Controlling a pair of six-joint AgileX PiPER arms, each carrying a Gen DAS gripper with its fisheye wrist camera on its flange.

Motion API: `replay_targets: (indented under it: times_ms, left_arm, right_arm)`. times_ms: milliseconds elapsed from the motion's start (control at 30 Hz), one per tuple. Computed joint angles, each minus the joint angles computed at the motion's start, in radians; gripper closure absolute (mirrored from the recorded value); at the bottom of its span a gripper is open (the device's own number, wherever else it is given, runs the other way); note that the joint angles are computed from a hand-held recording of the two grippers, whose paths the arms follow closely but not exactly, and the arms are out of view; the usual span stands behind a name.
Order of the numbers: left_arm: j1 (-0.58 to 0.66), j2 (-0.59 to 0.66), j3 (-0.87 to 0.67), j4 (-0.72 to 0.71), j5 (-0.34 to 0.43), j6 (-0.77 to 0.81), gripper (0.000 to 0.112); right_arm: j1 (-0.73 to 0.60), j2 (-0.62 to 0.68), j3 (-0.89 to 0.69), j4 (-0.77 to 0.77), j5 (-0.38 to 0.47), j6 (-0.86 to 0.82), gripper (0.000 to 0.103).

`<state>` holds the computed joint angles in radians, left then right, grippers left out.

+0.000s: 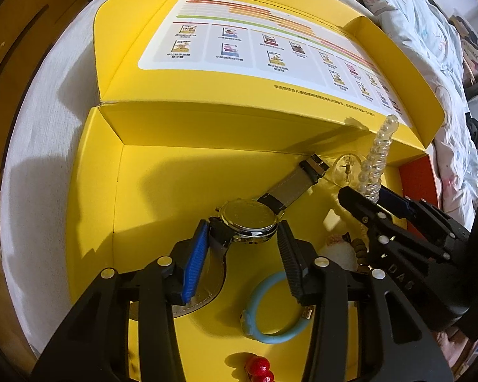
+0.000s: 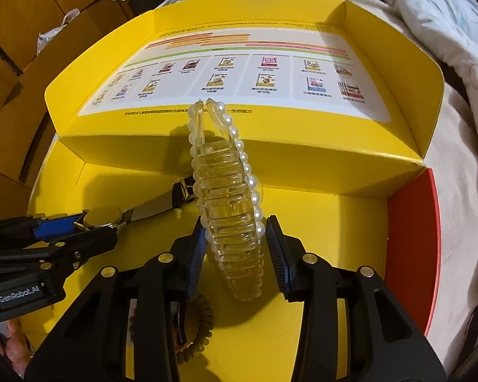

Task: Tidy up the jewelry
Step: 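Close the left gripper on the watch while the right grasps the pearl claw clip, then lift the watch and claw clip out of the box toward the bedspread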

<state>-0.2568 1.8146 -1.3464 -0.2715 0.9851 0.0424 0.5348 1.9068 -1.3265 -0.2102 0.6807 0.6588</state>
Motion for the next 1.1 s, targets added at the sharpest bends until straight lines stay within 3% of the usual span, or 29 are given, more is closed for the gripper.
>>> replay_targets:
  times_ms: [100, 167, 433, 1100]
  left_arm:
    - [-0.016, 0.007, -0.011, 0.004, -0.001, -0.021, 0.068]
    - [-0.012, 0.003, -0.008, -0.007, -0.004, -0.015, 0.069]
    - [0.011, -0.014, -0.007, -0.03, 0.001, 0.0, 0.071]
    - [0.039, -0.077, -0.022, -0.056, 0.023, 0.002, 0.072]
  right_arm:
    - [-0.011, -0.01, 0.017, 0.03, -0.022, -0.005, 0.061]
    - [-0.03, -0.024, 0.03, 0.085, -0.032, -0.041, 0.067]
    - [-0.082, -0.07, 0.068, 0.219, -0.063, -0.142, 0.068]
    - [-0.094, -0.175, 0.094, 0.247, -0.049, -0.155, 0.068]
